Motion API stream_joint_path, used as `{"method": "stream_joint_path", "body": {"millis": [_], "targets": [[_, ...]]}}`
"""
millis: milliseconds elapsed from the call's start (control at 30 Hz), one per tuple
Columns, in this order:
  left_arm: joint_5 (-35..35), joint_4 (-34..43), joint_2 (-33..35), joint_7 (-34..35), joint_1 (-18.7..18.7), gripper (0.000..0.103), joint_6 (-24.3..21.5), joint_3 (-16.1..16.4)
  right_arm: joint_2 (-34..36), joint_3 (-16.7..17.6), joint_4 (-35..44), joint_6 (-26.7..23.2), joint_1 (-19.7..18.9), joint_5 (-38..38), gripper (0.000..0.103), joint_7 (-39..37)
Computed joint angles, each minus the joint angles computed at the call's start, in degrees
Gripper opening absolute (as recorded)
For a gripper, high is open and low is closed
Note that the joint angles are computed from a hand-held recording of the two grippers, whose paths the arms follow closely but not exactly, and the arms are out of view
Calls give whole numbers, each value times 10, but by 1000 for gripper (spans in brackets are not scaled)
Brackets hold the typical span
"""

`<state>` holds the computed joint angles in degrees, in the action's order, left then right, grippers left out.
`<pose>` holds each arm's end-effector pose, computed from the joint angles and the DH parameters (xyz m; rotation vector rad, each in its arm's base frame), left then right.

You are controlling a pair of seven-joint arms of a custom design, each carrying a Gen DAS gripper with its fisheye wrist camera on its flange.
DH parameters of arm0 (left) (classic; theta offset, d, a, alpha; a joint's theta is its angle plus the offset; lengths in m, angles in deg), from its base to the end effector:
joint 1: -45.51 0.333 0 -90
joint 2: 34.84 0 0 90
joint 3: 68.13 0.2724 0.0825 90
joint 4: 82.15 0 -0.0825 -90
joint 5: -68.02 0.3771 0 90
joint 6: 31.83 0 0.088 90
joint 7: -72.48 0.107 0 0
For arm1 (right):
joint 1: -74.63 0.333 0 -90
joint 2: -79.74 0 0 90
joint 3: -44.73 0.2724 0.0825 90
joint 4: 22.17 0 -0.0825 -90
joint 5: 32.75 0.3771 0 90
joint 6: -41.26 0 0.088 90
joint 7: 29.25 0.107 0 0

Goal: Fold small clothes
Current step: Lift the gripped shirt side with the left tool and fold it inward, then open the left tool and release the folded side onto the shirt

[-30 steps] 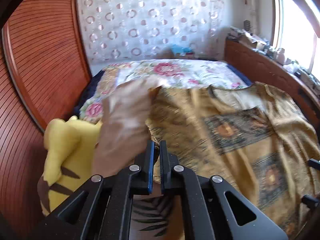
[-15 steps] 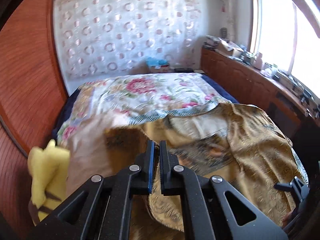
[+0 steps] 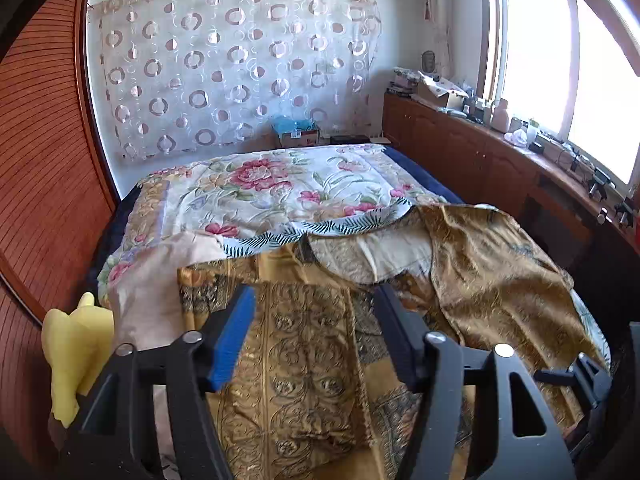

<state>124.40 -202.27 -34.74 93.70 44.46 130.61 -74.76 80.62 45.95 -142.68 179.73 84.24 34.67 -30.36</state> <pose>0.5649 -0.1195 0.4467 -1.8415 1.4704 -0.7334 0.5577 0.1114 0.4043 -2.1291 0.6691 -0.2165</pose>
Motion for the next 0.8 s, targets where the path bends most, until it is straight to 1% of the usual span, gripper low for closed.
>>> {"method": "stream_joint_path", "body": {"millis": [67, 167, 233, 300, 367, 533, 733, 800], "targets": [[14, -16, -5, -18, 1, 77, 4, 0, -1, 0, -1, 0, 0, 1, 103, 1], [-7, -43, -5, -18, 4, 77, 25, 1, -1, 0, -1, 0, 0, 1, 103, 3], [-9, -54, -2, -22, 3, 77, 20, -1, 0, 0, 0, 0, 0, 1, 103, 3], [4, -60, 3, -39, -1, 77, 5, -3, 0, 0, 0, 1, 0, 0, 103, 3], [-3, -67, 13, -38, -2, 77, 15, -1, 1, 1, 0, 1, 0, 0, 103, 3], [-18, -63, 37, -33, -14, 77, 13, 2, 0, 0, 0, -1, 0, 0, 103, 4], [-3, -45, 58, -40, -34, 77, -4, 8, 1, 0, 0, -1, -1, 7, 103, 0], [-9, -39, 65, -34, -38, 77, -8, 9, 2, -1, 2, -4, -3, 8, 103, 1]]}}
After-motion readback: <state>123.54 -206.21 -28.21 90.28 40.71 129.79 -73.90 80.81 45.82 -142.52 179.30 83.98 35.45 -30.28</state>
